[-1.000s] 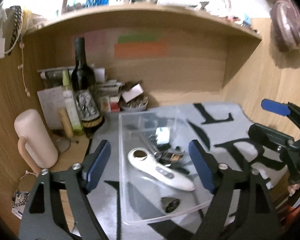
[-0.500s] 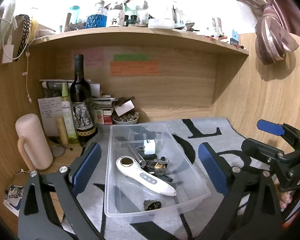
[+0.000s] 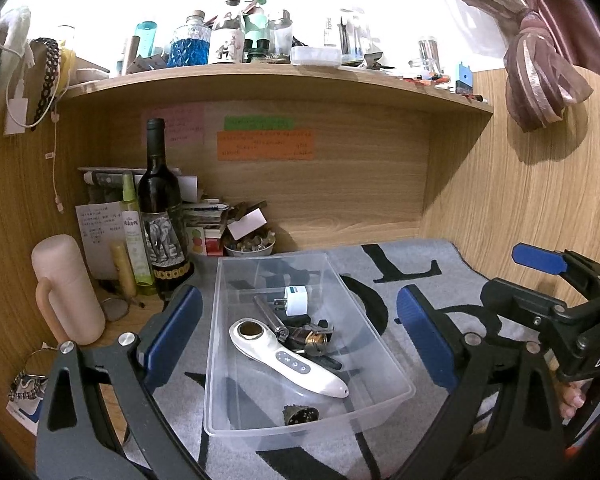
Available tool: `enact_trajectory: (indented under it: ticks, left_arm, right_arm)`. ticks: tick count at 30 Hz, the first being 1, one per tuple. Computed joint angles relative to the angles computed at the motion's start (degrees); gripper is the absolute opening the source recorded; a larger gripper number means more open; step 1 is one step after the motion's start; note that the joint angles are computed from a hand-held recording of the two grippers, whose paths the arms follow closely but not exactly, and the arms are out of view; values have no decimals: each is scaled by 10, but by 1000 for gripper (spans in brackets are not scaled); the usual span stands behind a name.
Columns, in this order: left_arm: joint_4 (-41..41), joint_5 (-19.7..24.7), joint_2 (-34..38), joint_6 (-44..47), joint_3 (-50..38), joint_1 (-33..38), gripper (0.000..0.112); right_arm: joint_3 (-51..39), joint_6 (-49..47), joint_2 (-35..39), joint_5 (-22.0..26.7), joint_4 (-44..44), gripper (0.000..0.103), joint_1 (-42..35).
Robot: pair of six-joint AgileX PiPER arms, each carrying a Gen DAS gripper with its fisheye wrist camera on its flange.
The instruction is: Organize rigid objects
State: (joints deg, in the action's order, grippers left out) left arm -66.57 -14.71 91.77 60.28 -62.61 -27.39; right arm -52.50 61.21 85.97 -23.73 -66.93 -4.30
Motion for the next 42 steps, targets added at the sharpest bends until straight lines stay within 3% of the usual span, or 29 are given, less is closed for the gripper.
enact_trajectory:
  ticks: [42]
  left_arm:
    - [8,19,6,-9,-10,2,100]
  right_arm:
    - [4,2,-5,3,2,103,2]
